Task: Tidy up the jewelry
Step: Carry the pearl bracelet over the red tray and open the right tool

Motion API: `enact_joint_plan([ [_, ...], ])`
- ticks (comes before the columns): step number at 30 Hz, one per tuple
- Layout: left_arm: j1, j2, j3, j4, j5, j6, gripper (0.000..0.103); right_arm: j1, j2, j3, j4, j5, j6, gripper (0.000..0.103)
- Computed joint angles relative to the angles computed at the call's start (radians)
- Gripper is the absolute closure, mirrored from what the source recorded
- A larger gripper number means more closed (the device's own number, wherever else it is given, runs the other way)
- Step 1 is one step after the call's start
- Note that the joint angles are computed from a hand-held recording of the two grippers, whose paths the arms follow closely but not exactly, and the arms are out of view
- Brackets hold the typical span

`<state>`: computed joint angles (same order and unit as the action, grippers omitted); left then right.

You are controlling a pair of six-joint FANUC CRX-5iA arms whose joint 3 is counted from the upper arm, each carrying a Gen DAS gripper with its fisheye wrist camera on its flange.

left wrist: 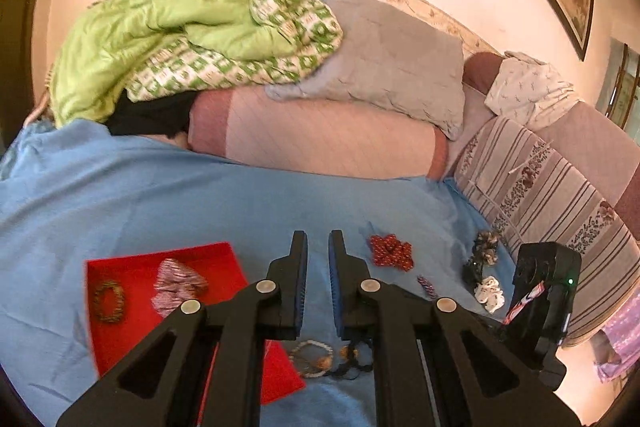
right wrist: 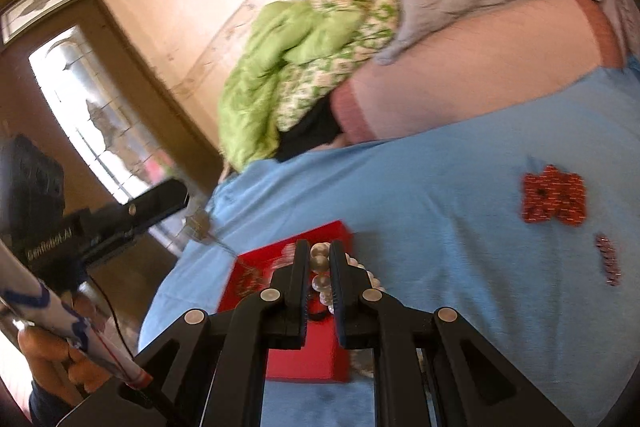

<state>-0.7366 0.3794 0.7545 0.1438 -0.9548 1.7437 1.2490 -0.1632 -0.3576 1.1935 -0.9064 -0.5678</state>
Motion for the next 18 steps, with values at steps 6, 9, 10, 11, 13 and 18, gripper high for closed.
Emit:
enact_joint_plan([
  [6,0.034,-0.095,-0.123,-0.018,0.023,0.009,0.093,-0.01,0.078,0.072,-0.017,0.077,0.072,0.092],
  [9,0.053,-0.122,-0.174,-0.009,0.025,0.01,0.093,-0.018,0.104,0.094,-0.021,0.101,0.085,0.092],
  [10,0.058,-0.127,-0.187,-0.011,0.023,0.013,0.093,-0.022,0.111,0.099,-0.025,0.11,0.088,0.092],
  [11,0.06,-0.13,-0.198,-0.012,0.023,0.017,0.093,-0.024,0.119,0.106,-0.031,0.113,0.092,0.092],
  [13,0.068,-0.133,-0.222,-0.006,0.021,0.016,0.093,-0.034,0.131,0.115,-0.045,0.127,0.099,0.092],
  [18,0.074,-0.127,-0.268,-0.019,0.009,0.033,0.093,-0.053,0.164,0.133,-0.115,0.181,0.135,0.092],
])
